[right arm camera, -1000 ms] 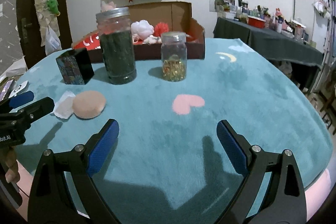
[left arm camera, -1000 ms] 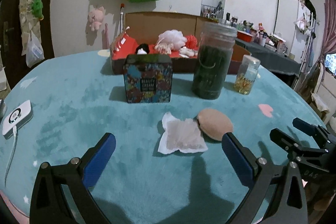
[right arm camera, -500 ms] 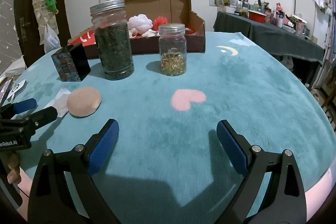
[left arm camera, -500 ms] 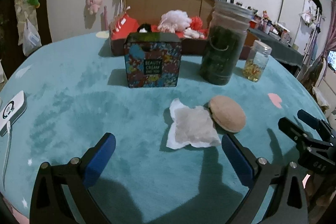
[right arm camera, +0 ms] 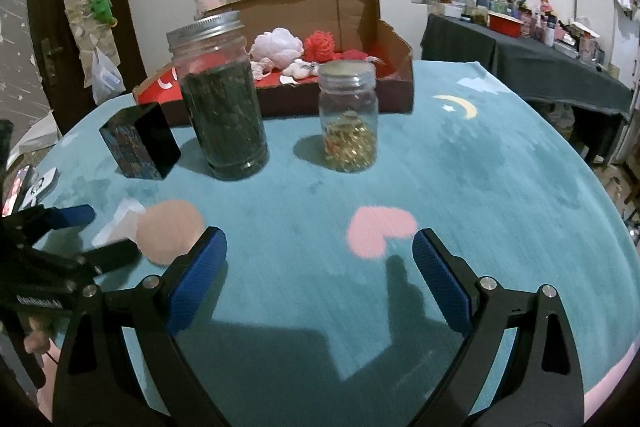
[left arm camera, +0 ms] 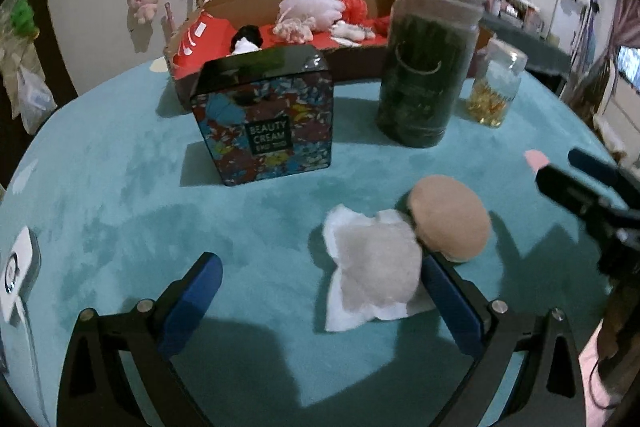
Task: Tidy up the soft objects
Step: 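Grasp the white tissue with the left tool while the right tool grasps the tan sponge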
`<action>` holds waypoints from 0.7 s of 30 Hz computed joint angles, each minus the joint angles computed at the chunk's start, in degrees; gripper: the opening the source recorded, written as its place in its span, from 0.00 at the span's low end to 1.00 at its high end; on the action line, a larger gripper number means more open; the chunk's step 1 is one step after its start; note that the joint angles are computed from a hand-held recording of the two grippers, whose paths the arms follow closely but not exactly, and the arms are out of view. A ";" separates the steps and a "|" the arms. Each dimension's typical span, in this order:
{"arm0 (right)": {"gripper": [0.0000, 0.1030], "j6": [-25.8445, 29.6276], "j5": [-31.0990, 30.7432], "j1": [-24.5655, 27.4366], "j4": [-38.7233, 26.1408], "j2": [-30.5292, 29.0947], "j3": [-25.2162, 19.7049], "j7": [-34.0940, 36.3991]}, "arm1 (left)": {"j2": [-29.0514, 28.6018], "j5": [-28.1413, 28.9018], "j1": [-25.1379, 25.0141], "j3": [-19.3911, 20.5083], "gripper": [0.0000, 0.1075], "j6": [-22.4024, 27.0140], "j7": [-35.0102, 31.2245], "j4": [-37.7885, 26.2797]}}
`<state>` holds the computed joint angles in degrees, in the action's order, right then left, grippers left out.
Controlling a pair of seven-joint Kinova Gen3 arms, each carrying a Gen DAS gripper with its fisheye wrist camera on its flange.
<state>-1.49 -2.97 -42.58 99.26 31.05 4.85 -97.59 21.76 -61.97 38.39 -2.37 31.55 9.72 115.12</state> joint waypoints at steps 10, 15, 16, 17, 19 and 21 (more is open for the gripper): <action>0.93 8.14 -6.55 12.54 -7.97 2.70 -15.93 14.09 | -2.16 -2.45 -3.10 0.19 0.93 1.96 -1.73 2.73; 0.93 15.95 -5.70 21.08 -13.71 6.48 -28.57 21.12 | -3.63 -4.68 -6.04 1.07 0.72 -4.00 -3.28 4.67; 0.93 16.78 -3.37 21.51 -14.36 6.97 -29.92 20.17 | -3.92 -5.24 -6.49 0.88 0.69 -5.79 -3.38 5.07; 0.92 17.91 -1.10 21.90 -15.23 7.58 -31.29 19.48 | -4.08 -5.70 -6.74 0.58 0.63 -7.12 -3.40 5.29; 0.91 19.80 0.67 21.77 -16.50 8.35 -32.40 19.85 | -4.41 -7.76 -6.63 -0.51 0.52 -10.05 -2.31 6.02; 0.75 21.93 0.11 20.42 -17.93 8.88 -31.49 21.76 | -4.66 -9.88 -6.17 -1.43 0.34 -12.11 -0.89 6.59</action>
